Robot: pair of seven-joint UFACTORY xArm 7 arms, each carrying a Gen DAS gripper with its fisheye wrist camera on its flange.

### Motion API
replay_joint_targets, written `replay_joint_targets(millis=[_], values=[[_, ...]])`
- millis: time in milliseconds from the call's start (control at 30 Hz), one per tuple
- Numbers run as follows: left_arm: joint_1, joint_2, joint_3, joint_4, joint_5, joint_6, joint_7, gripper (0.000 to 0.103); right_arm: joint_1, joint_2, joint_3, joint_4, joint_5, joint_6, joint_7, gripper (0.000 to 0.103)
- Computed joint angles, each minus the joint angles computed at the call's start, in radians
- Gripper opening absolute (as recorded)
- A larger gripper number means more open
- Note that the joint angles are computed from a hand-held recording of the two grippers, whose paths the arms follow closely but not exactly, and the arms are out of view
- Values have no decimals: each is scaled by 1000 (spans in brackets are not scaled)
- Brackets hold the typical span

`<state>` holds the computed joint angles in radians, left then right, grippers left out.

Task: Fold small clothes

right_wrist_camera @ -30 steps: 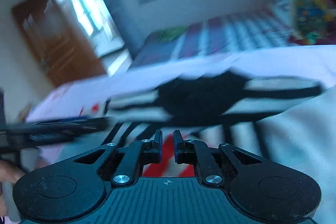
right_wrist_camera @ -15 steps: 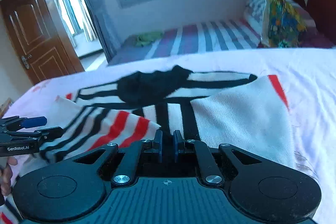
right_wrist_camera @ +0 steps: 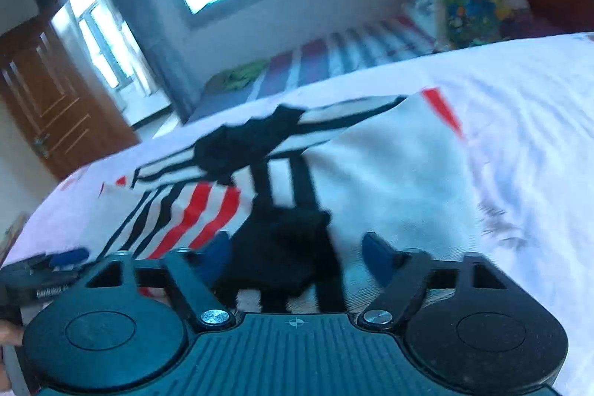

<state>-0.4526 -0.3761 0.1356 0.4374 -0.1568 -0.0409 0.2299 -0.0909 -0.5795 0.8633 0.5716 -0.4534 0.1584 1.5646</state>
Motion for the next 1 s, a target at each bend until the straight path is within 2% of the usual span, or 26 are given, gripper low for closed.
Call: replay_joint_targets(millis=[100,133,167,200,233,267,300,433,467,533,567,633,667,700,767,800,867,900,933,967,1000], values=[[60,-13,-67,-23,12,-16,-46,83,-38,37,45,39,-37,46,-2,45],[69,-12,-76,-25,17,-21,-58,83,-49,31,57,36,-45,40,18,43],[78,-12,-84,-26,22,-22,-71,83,-59,33,63,39,-49,34,32,37],[98,-14,-105,-28,30,-22,-88,83,-62,35,65,38,-55,20,38,31],[121,-15,-129,-29,38,-24,-106,82,-63,41,68,44,-62,27,30,31],[146,-18,-155,-32,50,-26,-124,82,-78,52,83,58,-81,36,18,26],[165,-19,-173,-34,60,-27,-139,82,-70,62,81,63,-93,47,-1,6],[239,-50,-236,-60,113,-36,-181,82,1,62,21,44,-99,65,-20,5],[243,-54,-233,-71,127,-48,-181,82,26,59,2,37,-98,71,-26,5],[170,-50,-145,-79,133,-62,-169,82,37,79,-9,35,-112,69,-31,5],[166,-51,-141,-72,134,-47,-173,82,52,83,-26,32,-114,65,-34,5],[236,-75,-219,-60,143,-19,-209,78,98,63,-68,33,-93,115,-33,5],[249,-92,-241,-60,146,-22,-224,78,80,20,-42,41,-115,162,-2,5],[225,-99,-228,-58,144,-27,-231,79,74,-8,-34,43,-133,173,15,5],[147,-99,-189,-49,127,-40,-249,82,59,3,-35,45,-154,113,33,5],[129,-86,-192,-40,122,-42,-262,83,36,32,-16,60,-169,88,32,5],[178,-44,-279,-17,126,-32,-312,83,2,117,22,97,-203,72,17,5],[193,-29,-300,-12,125,-13,-337,84,-53,133,78,97,-212,46,22,5],[190,-15,-292,-25,120,-25,-368,85,-79,108,97,83,-259,19,68,5],[150,-25,-243,-52,82,-50,-377,85,-68,96,74,61,-264,-14,77,5],[152,-49,-231,-61,85,-32,-397,81,-15,104,20,48,-233,-14,45,5]])
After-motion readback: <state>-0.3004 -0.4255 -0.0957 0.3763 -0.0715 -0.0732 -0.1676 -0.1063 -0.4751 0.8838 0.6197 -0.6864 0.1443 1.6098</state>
